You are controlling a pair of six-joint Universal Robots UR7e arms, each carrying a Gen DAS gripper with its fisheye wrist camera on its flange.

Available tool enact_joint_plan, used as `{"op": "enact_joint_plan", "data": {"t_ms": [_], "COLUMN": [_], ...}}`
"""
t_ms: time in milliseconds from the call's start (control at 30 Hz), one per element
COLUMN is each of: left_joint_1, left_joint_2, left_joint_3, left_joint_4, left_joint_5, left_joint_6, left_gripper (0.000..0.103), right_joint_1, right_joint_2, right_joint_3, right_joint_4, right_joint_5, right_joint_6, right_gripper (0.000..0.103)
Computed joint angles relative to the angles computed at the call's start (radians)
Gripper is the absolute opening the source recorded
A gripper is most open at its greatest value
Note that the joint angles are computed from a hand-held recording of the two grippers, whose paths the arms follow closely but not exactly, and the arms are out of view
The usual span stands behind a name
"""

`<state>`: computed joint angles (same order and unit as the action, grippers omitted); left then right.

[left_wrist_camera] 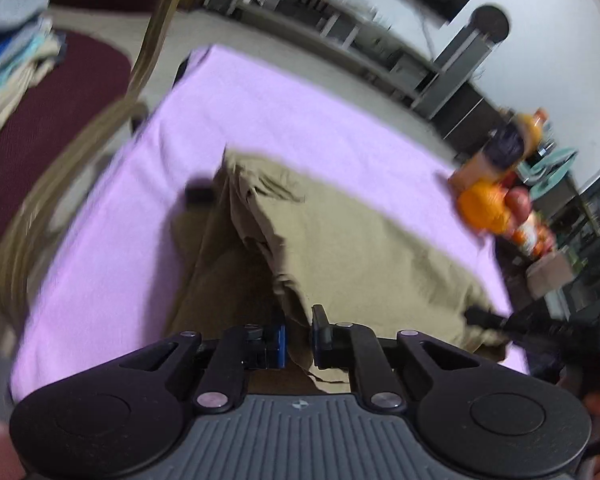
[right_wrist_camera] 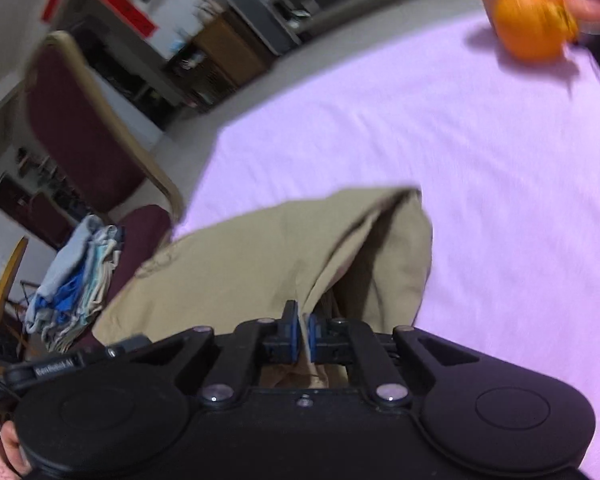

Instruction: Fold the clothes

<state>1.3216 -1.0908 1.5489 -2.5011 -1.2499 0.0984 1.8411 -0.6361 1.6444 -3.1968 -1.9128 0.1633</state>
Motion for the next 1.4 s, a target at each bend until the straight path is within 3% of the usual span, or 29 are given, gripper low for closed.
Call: {"op": "enact_joint_plan", "data": {"t_ms": [133,233,333,367,433,500,567,667,700,800,900,1000,1167,1233,1333,1400], "left_joint_1": [-0.001,-0.005,-0.036,-0.05,-0.073,-0.09,-0.108,-0.115,-0.105,-0.066,-0.06,-0.058,-0.056,-0.058,-0.057,-0.057], "left_joint_2": [0.026,0.019,-0.046,-0.07,-0.1,-0.101,-0.063,0.022,0.049,0.117,0.129,0.128,0.13,0.133,0.126,0.122], "left_joint_3": [0.001,0.009,0.114,0.158,0.215,0.219,0.175,0.08,0.05,-0.025,-0.029,-0.023,-0.029,-0.025,-0.02,-0.017], "left_joint_4": [0.059,0.048,-0.144,-0.233,-0.392,-0.471,-0.453,-0.351,-0.295,-0.12,-0.073,-0.089,-0.084,-0.097,-0.093,-0.09], "left_joint_5": [0.093,0.115,0.142,0.145,0.12,0.075,0.096,0.179,0.207,0.289,0.337,0.341,0.339,0.343,0.335,0.329], "left_joint_6": [-0.029,-0.026,0.072,0.116,0.235,0.325,0.369,0.416,0.404,0.34,0.333,0.346,0.324,0.33,0.322,0.317], "left_gripper": [0.015,0.021,0.022,0.017,0.017,0.019,0.024,0.021,0.014,0.014,0.014,0.014,0.014,0.014,0.014,0.014], "right_joint_1": [-0.025,-0.01,-0.001,0.001,0.001,0.002,0.003,0.006,0.006,0.007,0.01,0.021,0.046,0.04,0.018,0.012], "right_joint_2": [0.018,0.047,0.05,0.049,0.049,0.053,0.057,0.062,0.063,0.061,0.054,0.041,0.079,0.101,0.127,0.147], "right_joint_3": [-0.036,-0.067,-0.066,-0.064,-0.065,-0.071,-0.073,-0.074,-0.074,-0.07,-0.066,-0.043,-0.026,-0.027,-0.036,-0.047], "right_joint_4": [0.164,0.188,0.169,0.161,0.16,0.166,0.169,0.168,0.167,0.166,0.174,0.078,-0.245,-0.322,-0.348,-0.366], "right_joint_5": [-0.039,-0.098,-0.108,-0.108,-0.109,-0.108,-0.115,-0.137,-0.144,-0.159,-0.17,-0.194,-0.232,-0.198,-0.127,-0.096], "right_joint_6": [0.054,0.005,-0.018,-0.024,-0.024,-0.011,-0.011,-0.026,-0.028,-0.029,-0.027,-0.042,-0.176,-0.188,-0.184,-0.226], "right_gripper": [0.006,0.007,0.009,0.011,0.011,0.011,0.011,0.011,0.012,0.014,0.02,0.023,0.026,0.026,0.03,0.039]}}
